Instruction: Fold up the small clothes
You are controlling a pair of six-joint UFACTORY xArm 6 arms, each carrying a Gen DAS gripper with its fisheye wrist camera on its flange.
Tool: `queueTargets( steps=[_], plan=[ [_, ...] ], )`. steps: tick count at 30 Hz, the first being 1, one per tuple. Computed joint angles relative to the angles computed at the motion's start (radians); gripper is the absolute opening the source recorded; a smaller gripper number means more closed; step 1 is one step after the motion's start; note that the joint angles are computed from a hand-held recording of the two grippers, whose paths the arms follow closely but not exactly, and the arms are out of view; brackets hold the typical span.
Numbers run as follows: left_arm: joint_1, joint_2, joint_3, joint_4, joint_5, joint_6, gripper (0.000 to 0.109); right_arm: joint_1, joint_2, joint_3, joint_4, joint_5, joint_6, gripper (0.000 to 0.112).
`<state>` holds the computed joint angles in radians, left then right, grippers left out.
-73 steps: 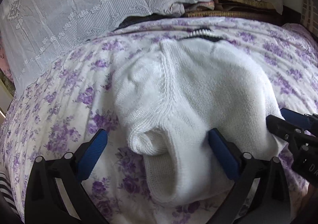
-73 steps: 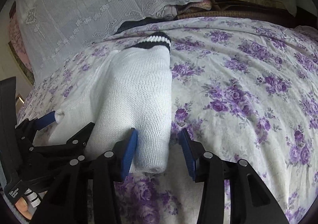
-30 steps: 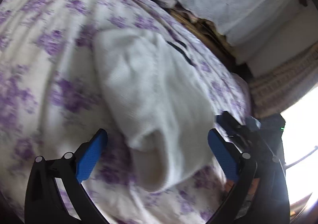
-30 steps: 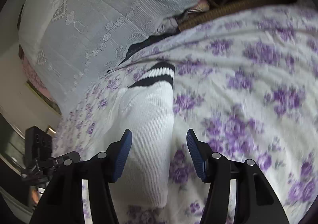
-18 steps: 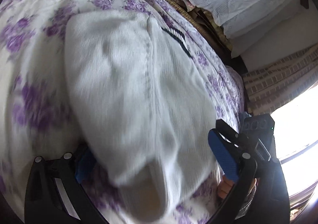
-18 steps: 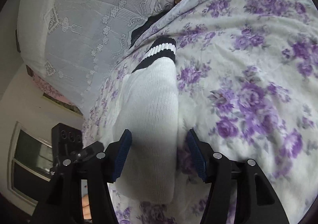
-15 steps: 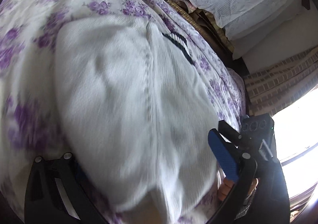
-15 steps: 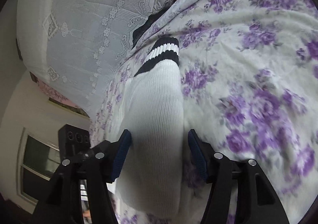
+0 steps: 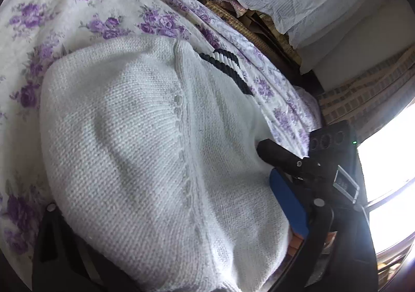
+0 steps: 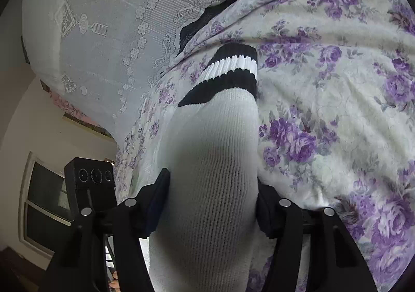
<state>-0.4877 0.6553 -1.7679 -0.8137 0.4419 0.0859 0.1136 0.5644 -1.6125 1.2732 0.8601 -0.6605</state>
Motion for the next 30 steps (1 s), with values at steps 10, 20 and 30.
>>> queueTargets(
  steps=[10, 20, 30],
  plan=[
    [-0.021, -0.072, 0.124, 0.058, -0.116, -0.096, 0.064, 0.048, -0.082, 0.102, 0.001, -0.155, -0.092, 0.056],
    [-0.067, -0.22, 0.318, 0.175, -0.215, -0.194, 0.055, 0.057, -0.189, 0.217, 0.035, -0.164, -0.17, 0.055],
    [-0.103, -0.455, 0.635, 0.332, -0.319, -0.412, 0.055, 0.097, -0.327, 0.361, 0.045, -0.121, -0.22, 0.055]
  ],
)
